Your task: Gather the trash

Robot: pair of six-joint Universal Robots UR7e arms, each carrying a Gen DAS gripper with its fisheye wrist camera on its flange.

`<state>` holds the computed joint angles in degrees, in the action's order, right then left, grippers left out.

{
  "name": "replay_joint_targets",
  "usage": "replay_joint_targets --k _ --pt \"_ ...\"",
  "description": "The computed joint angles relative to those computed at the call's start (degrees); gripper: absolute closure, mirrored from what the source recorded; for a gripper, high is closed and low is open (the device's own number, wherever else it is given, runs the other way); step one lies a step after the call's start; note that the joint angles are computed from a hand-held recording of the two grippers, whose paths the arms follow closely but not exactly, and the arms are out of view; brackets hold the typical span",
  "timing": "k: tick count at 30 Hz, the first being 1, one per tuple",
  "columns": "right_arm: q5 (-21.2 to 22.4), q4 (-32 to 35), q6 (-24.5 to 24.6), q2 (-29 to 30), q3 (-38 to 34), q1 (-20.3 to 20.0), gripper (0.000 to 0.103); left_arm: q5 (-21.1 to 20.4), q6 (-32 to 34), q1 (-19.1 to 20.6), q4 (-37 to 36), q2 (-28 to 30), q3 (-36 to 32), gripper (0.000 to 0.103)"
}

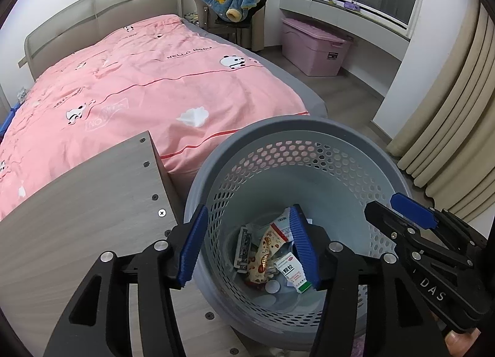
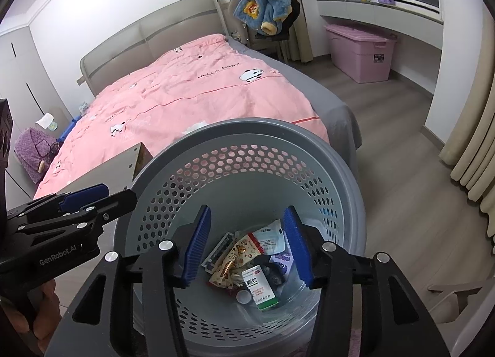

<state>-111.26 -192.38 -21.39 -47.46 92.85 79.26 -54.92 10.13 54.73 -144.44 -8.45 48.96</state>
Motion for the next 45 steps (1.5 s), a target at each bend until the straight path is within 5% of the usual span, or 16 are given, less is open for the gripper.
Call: replay_joint_targets --k 32,45 --pt "0.25 -4.18 -0.01 -0.73 2.20 -0.21 0.020 1.85 0.56 -0.86 -4.86 -2.01 3.90 0.028" --pt "0.11 -4.45 0.29 -1.02 2.50 0.01 0.018 2.96 0.48 -1.00 -5.91 -2.52 4.83 0.025"
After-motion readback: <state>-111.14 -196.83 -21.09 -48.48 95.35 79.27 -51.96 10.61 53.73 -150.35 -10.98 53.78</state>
